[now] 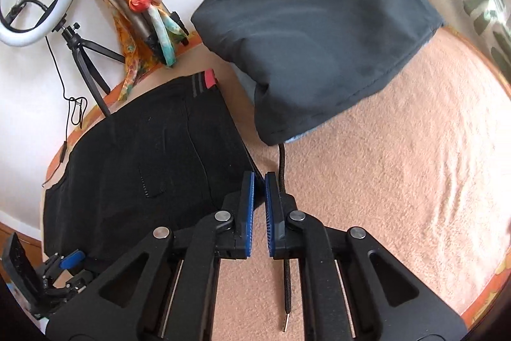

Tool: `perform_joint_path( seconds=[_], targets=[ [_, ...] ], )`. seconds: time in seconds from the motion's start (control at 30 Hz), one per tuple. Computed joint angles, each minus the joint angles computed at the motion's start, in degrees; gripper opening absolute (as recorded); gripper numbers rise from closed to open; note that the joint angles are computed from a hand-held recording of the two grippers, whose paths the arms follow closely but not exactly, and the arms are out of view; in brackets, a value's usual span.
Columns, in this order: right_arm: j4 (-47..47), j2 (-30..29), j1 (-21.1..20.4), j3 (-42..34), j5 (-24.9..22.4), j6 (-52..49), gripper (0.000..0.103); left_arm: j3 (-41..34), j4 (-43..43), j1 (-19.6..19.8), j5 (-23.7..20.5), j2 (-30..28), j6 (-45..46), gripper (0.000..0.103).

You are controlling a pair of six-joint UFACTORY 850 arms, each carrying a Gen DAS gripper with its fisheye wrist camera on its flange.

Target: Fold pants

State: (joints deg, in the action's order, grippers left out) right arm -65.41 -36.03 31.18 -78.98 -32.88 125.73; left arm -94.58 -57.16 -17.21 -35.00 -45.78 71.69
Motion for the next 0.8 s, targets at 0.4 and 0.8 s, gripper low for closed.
perform_joint_path(
  seconds=[0.4, 0.8],
  targets=[
    [-3.6, -4.5, 4.9, -9.5, -1.3, -11.2, 0.038, 11.5, -15.1, 10.7, 1.8, 8.8, -0.6, 0.052],
    [-5.7, -7.7, 8.4, -15.0, 0.5, -16.6, 0.064, 13.8, -26.1, 24.0, 1.3, 8.3, -15.5, 0.052]
  ],
)
